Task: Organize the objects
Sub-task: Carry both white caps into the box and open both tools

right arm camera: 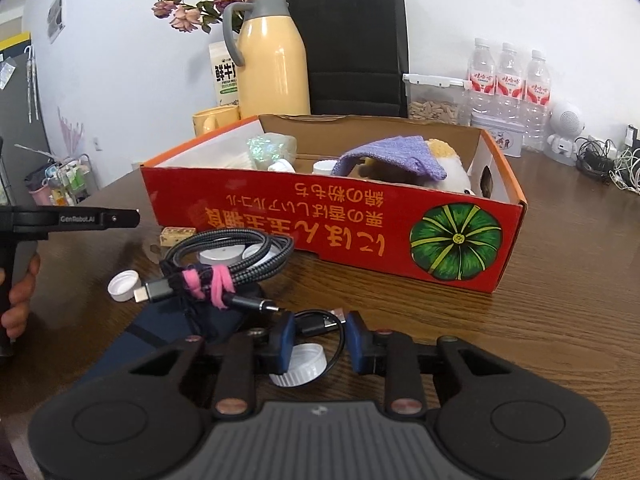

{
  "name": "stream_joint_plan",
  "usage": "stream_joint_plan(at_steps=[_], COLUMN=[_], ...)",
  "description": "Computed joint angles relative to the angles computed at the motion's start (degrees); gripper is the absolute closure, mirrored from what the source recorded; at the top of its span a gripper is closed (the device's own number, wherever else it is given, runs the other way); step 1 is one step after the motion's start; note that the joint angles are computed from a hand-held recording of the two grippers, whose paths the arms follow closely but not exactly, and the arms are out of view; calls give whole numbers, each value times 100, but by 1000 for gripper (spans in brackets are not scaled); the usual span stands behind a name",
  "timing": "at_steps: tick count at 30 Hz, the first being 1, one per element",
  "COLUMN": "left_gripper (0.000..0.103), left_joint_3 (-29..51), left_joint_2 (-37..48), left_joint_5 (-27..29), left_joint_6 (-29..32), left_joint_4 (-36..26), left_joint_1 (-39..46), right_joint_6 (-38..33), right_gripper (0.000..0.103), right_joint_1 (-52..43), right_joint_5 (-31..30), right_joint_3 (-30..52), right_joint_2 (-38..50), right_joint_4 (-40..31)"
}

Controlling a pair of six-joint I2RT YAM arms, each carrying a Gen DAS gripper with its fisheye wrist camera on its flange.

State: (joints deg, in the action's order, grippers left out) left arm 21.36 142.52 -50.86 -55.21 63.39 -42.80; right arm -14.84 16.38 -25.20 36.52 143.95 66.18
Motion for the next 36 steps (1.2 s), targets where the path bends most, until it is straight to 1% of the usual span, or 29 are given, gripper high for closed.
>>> stream_joint_plan(at_steps=[4,9,13,17,19,21,23,27,29,32,34,36], left_gripper=[75,75,76,76,75,75,75,75,75,75,75,75], left_joint_3=[-27,-54,-81,-105,-104,-99,-29,354,602,986,1225,1355], left_joint_2=[-4,25,-51,-366,-598,-796,-994,-1250,-1310,-1317,-1304,-1262], left_joint_5=[-39,-104,-267,-632,-818,-952,-954,-652,-507,-281,-137,-9], left_joint_6=[-38,-61,-186,-357,-301,-49,384,1376,1743,2160,2296,2391], left_joint_4=[25,112,9,-374,-521,-451,-322,-129,-132,-154,-303,-294], left_joint_1=[-46,-99,-227,-518,-647,-715,-675,-370,-210,67,251,418], right_joint_6=[165,332,412,507,578,684,799,986,1091,1197,1271,1333], right_gripper=[77,77,77,77,77,77,77,77,77,77,77,77], right_joint_1=[-46,-274,-447,-537,-544,-509,-435,-81,144,459,634,742], right_joint_5=[20,-94,-192,-280,-319,-336,-343,-194,-24,302,560,680], right_joint_3=[-132,-353,-504,-683,-735,-757,-711,-402,-144,348,707,1111], right_joint_2=[40,-12,-124,-261,-383,-542,-730,-1038,-1118,-1075,-1016,-873], right_joint_4=[310,713,932,1249,1351,1429,1402,1130,934,622,327,41])
